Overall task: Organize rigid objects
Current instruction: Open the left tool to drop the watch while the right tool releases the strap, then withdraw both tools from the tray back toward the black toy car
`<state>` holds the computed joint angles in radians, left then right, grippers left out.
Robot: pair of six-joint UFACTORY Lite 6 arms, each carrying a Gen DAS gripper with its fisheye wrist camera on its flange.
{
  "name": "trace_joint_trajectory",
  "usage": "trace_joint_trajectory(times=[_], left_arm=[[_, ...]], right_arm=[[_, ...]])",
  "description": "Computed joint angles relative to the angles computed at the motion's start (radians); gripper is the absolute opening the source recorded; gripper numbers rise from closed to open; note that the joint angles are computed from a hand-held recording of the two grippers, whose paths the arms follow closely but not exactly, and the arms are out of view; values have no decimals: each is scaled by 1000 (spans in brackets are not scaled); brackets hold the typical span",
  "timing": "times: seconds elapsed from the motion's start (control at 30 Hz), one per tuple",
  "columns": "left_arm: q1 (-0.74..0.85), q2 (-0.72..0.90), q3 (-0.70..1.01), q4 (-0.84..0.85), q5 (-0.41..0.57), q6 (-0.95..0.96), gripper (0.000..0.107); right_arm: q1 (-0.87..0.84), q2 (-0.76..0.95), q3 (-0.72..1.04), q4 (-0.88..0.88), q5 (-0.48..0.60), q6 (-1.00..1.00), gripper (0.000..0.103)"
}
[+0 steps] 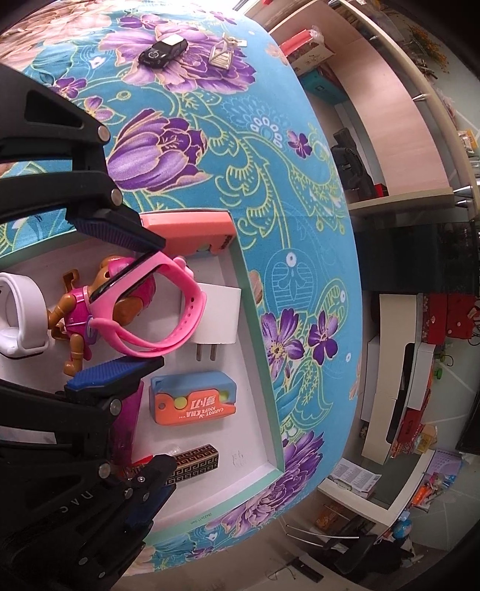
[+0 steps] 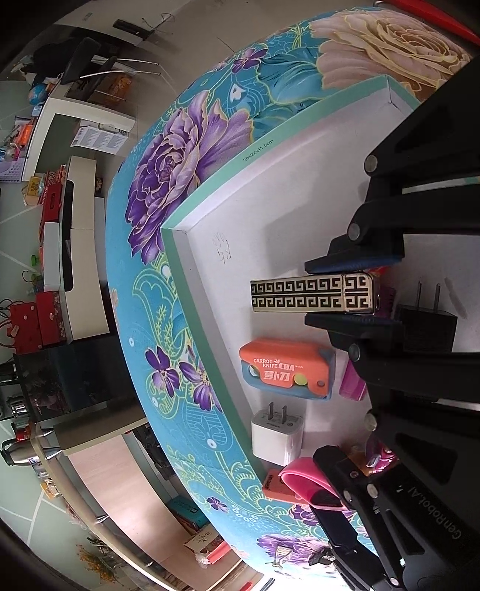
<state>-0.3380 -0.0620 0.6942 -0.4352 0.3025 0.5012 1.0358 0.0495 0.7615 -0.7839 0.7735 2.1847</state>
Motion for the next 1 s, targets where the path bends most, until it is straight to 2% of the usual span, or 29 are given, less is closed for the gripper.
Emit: trace_joint_trajectory(times=[0.1,0.23,0.3,0.33,0.43,0.53,0.6,0.77,0.87,1.0], left_arm=[[21,-10,1,-36,22,24,60],[28,-48,-14,58,21,-81,76],[39,-69,-20,68,25,-92,77],[46,-79,-23,61,27,-87,78],[73,-102,-30,60,28,-90,88],[107,-121,-35,78,21,-115,96],[139,-125,-37,91,7,-130,102],[229,-101,-25,250,-39,-284,103],[320,-71,-3,136,-37,-156,103],[399,-31,18,154,-62,-160,103]], right_arm=[[3,-22,-19,-7,0,11,22],[7,-52,-41,-9,1,25,22],[9,-55,-40,-1,14,13,23],[11,-55,-38,2,23,9,26],[17,-67,-45,-9,32,23,45],[21,-74,-46,-23,40,31,48],[22,-70,-40,-30,43,30,53],[19,-34,-2,-45,38,11,61],[21,-8,27,-63,36,5,70],[21,37,81,-65,41,-25,71]])
